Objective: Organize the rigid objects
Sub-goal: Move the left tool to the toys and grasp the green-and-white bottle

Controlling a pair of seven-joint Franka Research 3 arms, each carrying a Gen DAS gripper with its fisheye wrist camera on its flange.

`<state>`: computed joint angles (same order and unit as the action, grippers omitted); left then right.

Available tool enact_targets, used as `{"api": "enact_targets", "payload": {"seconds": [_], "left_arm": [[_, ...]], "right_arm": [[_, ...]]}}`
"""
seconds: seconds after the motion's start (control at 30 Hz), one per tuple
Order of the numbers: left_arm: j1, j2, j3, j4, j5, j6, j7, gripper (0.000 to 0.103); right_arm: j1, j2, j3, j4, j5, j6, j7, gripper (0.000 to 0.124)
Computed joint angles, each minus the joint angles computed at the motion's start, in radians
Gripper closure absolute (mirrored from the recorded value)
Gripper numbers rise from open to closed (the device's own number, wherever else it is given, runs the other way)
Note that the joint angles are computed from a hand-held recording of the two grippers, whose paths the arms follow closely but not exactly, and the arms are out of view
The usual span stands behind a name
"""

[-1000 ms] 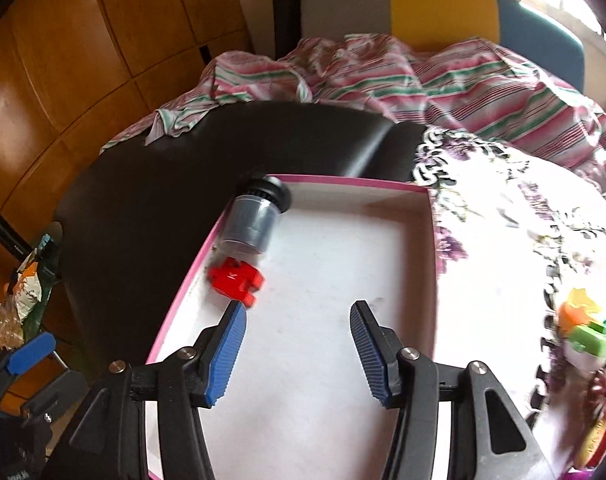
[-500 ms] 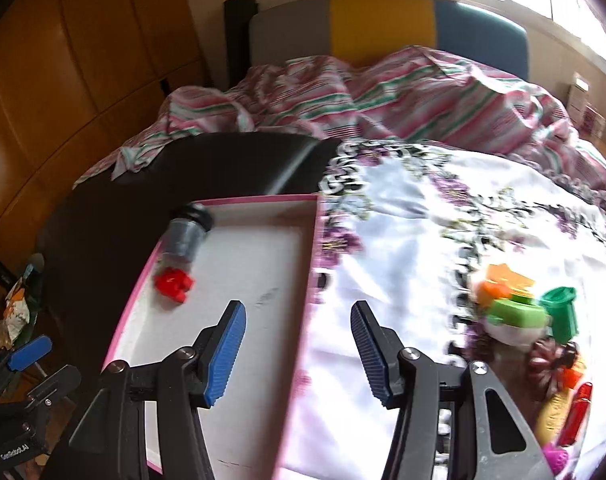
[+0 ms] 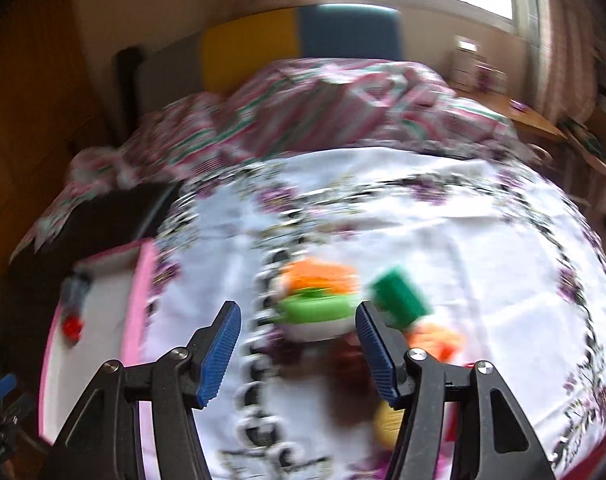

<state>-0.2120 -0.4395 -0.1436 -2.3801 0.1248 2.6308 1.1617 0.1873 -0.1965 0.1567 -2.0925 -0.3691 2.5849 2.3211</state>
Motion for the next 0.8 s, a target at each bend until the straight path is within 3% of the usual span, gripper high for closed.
{"api": "enact_targets", "payload": {"seconds": [0.23,0.37,0.6,0.8], "left_arm": [[-0.068,0.110,0.008,0.112,-0.104,-0.012,0.099,0.029],[-0.090,0.191,-0.015,0.189,-0.126,0.000,0.171,0.028],[-0.100,0.421,-0.060,0.450,-0.297,-0.122,0.270,0.028],[-0.085,0.593,-0.125,0.635,-0.263,-0.123,0.322,0.027]], "right_arm": [[-0.128,-0.079,-0.011,-0.126,-0.085,0.050,0.246,0.060],[-0.147,-0.099,-0.030,-0.159,0.004,0.065,0.271,0.060],[-0.165,-0.109,-0.017,-0.171,0.053,0.098,0.239,0.059],[-0.156,-0.098,-0.020,-0.167,0.102,0.117,0.192,0.059]]}}
